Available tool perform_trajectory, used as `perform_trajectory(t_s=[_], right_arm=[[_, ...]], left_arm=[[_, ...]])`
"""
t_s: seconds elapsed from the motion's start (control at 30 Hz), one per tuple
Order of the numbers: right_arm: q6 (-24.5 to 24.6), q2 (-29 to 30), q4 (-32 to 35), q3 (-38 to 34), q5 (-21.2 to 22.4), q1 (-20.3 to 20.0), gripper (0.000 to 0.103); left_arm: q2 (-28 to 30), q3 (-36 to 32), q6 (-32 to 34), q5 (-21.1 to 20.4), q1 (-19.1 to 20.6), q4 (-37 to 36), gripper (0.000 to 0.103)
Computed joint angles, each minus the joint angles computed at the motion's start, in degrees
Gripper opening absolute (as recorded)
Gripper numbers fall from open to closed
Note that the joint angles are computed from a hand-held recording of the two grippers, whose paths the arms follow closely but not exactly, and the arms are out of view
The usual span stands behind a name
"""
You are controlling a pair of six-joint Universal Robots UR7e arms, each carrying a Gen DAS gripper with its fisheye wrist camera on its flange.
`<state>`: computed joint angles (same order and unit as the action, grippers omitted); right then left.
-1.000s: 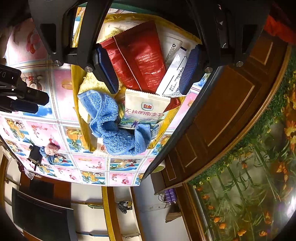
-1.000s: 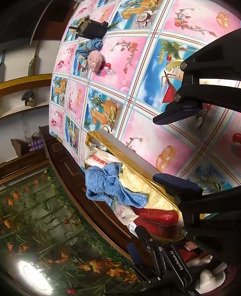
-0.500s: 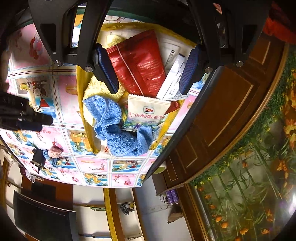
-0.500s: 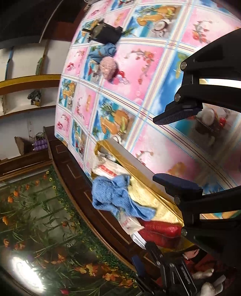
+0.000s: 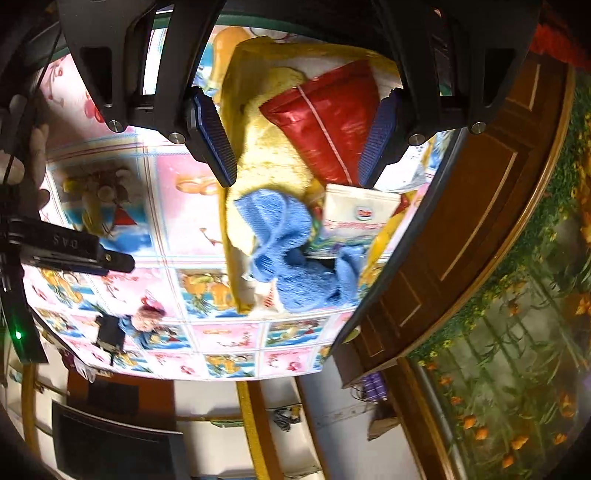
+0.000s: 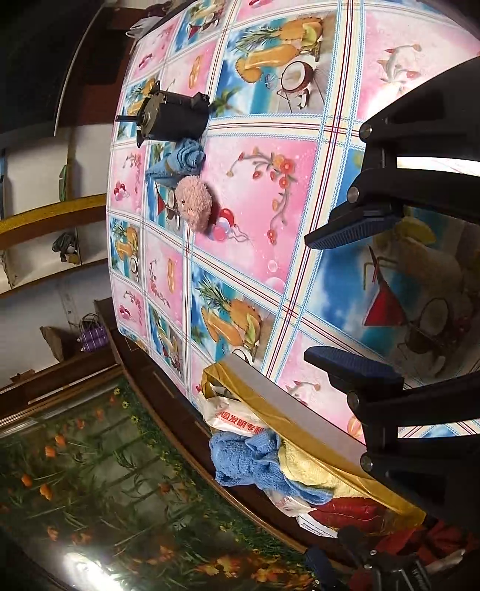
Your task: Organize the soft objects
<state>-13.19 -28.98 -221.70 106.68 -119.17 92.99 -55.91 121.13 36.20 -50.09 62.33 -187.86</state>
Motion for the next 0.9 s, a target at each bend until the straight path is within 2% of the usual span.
perform_trajectory(t_s=[0.9], right_arm=[[-1.16,1.89,-2.71,-1.26,-3.13,0.12,0.055]], left_arm=[[-3.62,1.51,-2.79,-3.62,1.58,2.1,0.069]])
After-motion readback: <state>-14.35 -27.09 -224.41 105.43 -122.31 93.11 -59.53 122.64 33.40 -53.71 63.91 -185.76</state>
